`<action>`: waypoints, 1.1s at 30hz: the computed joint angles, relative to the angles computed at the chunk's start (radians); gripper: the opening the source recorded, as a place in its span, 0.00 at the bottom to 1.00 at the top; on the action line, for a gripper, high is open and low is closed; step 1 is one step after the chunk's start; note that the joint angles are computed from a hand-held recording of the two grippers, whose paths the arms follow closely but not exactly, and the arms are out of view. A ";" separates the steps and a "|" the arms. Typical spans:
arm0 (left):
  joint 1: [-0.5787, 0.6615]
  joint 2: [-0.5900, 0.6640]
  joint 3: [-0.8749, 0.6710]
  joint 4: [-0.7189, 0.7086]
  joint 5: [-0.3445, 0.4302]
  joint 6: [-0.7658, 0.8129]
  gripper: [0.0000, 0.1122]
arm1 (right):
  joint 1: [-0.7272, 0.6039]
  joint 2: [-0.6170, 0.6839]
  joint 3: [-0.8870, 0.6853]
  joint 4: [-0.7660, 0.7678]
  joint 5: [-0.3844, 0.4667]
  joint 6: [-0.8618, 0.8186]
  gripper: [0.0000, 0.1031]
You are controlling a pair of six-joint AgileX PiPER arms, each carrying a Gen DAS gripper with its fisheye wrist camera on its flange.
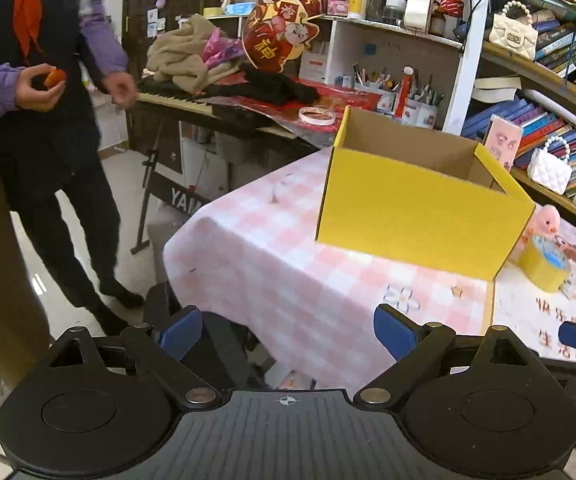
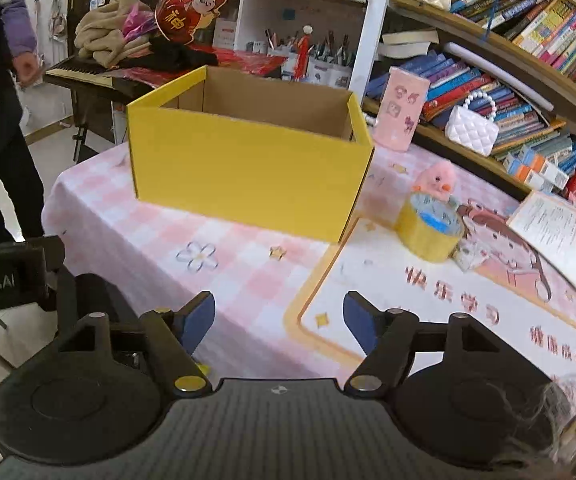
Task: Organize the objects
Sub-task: 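Move both open tools back toward the tape roll and white box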
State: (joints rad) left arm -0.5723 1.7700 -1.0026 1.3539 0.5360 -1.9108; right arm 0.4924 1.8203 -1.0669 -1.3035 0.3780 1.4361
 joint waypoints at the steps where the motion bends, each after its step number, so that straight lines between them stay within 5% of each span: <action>1: -0.008 -0.011 0.020 0.009 -0.001 -0.010 0.84 | 0.008 -0.008 0.013 -0.007 0.009 0.020 0.69; 8: -0.058 -0.048 0.090 0.024 0.015 -0.021 0.84 | 0.050 -0.069 0.108 -0.046 0.072 0.140 0.75; 22: -0.129 0.041 -0.034 0.023 -0.190 0.222 0.84 | -0.007 -0.212 0.300 0.024 0.241 0.313 0.77; 33: -0.166 0.183 -0.249 -0.258 -0.250 0.588 0.84 | -0.141 -0.242 0.337 0.069 0.260 0.271 0.79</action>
